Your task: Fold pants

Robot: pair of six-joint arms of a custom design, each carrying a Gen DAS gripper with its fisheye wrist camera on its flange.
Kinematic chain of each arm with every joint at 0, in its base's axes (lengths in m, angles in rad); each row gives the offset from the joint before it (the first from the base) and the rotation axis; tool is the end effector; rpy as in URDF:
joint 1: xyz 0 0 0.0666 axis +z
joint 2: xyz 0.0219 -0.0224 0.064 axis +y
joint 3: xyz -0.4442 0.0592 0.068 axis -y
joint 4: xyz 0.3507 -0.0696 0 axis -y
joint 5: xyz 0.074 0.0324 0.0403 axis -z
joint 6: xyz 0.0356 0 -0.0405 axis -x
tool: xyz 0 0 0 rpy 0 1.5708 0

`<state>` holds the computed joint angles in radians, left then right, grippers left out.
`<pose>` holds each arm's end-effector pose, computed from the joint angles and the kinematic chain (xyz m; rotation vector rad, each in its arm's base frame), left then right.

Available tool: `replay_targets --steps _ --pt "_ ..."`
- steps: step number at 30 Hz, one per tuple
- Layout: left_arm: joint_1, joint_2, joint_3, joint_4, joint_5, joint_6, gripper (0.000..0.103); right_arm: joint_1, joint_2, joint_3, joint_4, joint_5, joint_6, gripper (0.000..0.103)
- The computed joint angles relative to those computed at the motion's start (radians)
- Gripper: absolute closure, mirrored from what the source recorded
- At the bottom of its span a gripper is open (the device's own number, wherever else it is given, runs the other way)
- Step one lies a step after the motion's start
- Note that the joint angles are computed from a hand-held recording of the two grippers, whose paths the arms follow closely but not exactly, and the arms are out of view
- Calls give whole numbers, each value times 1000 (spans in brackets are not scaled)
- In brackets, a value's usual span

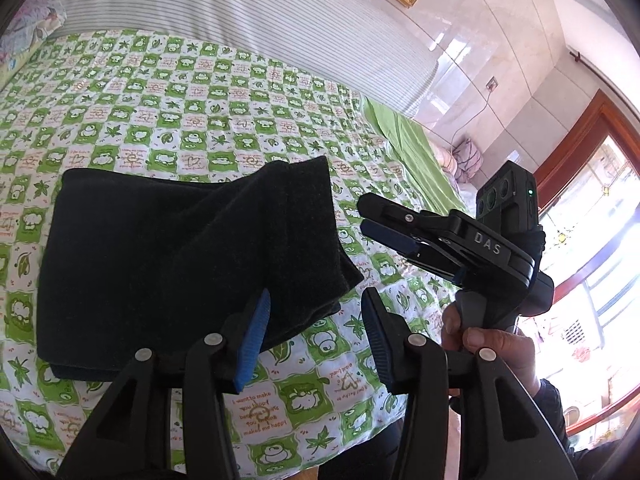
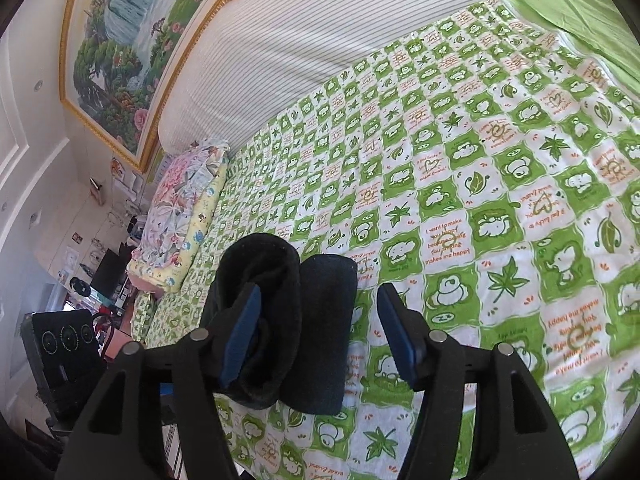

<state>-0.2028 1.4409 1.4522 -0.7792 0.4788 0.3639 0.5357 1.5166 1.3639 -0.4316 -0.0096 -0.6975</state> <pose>0.4455 -0.1088 0.5103 0.0541 2.3818 -0.8366 0.4331 0.2570 0.4639 0.1757 2.2382 0.7067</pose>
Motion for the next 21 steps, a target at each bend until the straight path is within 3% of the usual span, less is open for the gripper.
replay_targets --steps 5,21 --pt "23 -16 -11 2 -6 1 54 26 -13 5 -10 28 -7 30" --pt "141 -40 -41 -12 -47 11 48 118 46 121 -163 111 67 23"
